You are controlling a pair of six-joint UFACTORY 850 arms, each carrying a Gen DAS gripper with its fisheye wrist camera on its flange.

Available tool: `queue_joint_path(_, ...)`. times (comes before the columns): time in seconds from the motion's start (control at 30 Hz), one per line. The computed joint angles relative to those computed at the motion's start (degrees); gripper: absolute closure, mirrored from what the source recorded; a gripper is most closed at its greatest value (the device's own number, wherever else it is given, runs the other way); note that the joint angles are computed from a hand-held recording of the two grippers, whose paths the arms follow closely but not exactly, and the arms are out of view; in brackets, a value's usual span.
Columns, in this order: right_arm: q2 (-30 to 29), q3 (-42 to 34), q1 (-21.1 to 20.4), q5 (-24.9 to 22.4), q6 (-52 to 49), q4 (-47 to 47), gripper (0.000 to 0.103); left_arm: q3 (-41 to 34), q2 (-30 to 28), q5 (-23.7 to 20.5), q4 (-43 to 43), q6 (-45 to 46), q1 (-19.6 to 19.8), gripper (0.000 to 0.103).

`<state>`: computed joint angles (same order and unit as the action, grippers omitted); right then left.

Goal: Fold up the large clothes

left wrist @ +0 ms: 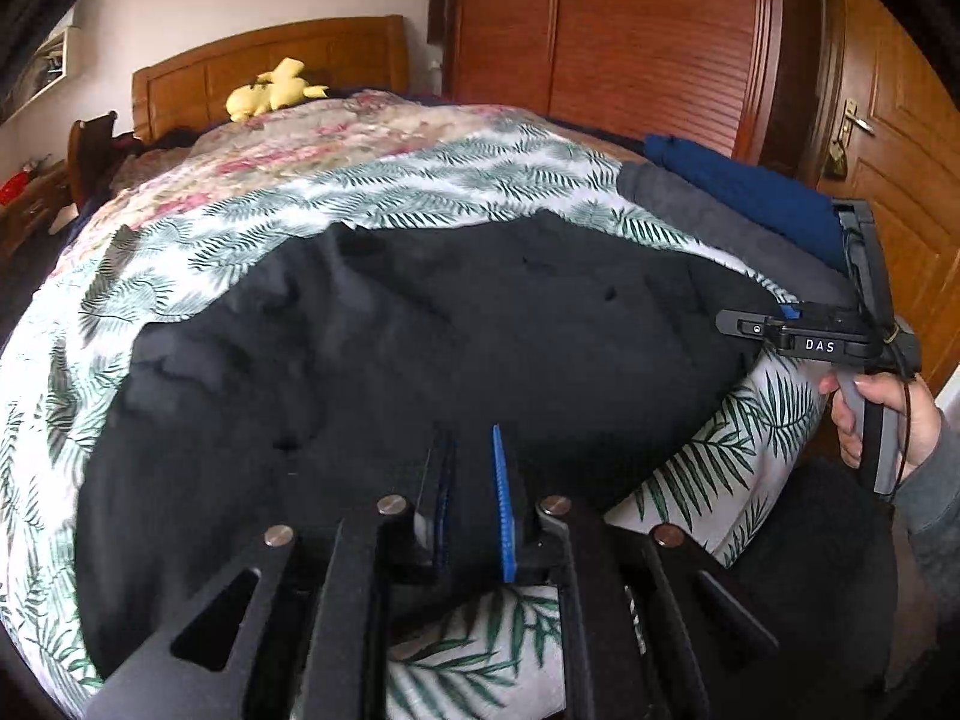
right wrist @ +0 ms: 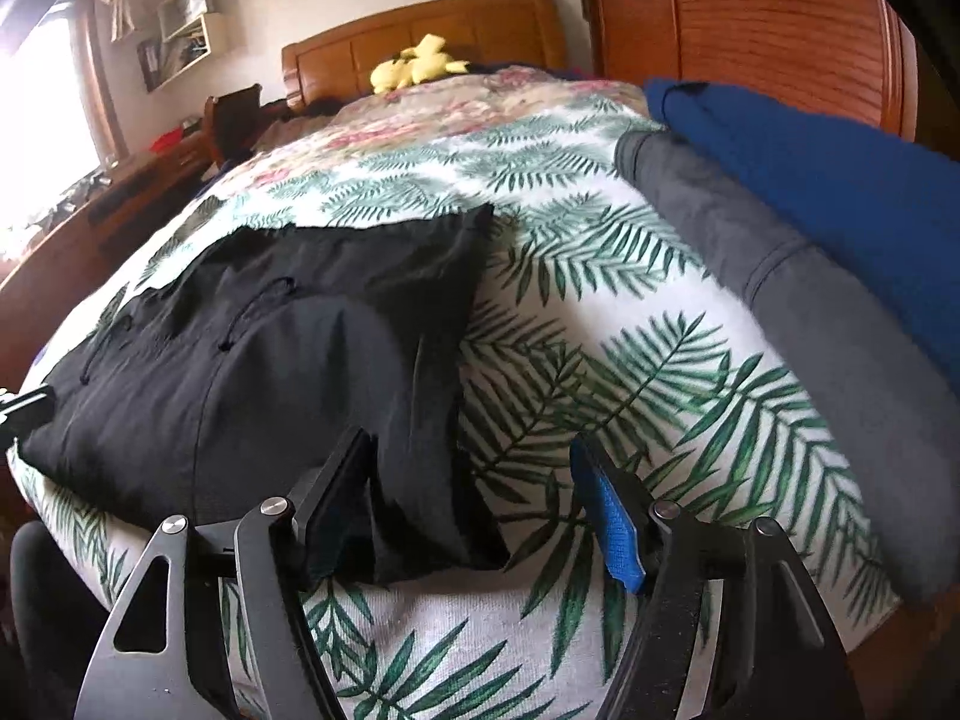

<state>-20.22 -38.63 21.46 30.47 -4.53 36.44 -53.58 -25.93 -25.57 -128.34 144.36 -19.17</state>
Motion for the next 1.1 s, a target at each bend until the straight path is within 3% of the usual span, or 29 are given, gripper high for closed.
queue_joint_path(0.37, -1.20, 0.61, -1.85, -0.44, 14.41, -13.82, 0.031, -1.09, -2.77, 1.32, -1.12, 0.91, -1.31, 0.093)
queue_joint_path(0.47, -1.50, 0.35, -3.58, -0.45, 24.99, -24.65, 0.032, -1.38, -3.50, 1.06, -1.08, 0.71, -1.33, 0.093)
queue_joint_path(0.5, -1.56, 0.26, -3.97, -0.18, 27.42, -27.24, 0.041, -1.38, -3.65, 0.87, -1.16, 0.75, -1.31, 0.093)
queue_joint_path(0.6, -1.83, -0.44, -5.33, 0.60, 36.59, -36.96, 0.053, -1.55, -3.91, 0.40, -0.28, -0.31, -1.05, 0.093)
queue_joint_path(0.8, -1.63, -0.90, -5.37, 1.42, 38.58, -38.78, 0.076, -1.67, -4.36, -0.46, 0.17, -1.00, -0.72, 0.092)
queue_joint_path(0.97, -1.27, -0.04, -5.74, 4.18, 41.28, -40.86, 0.088, -1.43, -4.57, -1.03, -0.56, -0.31, -0.64, 0.092)
queue_joint_path(1.1, 1.01, 1.08, -4.36, 5.91, 36.51, -36.66, 0.091, -1.55, -4.70, -1.27, 0.56, -1.85, -0.41, 0.092)
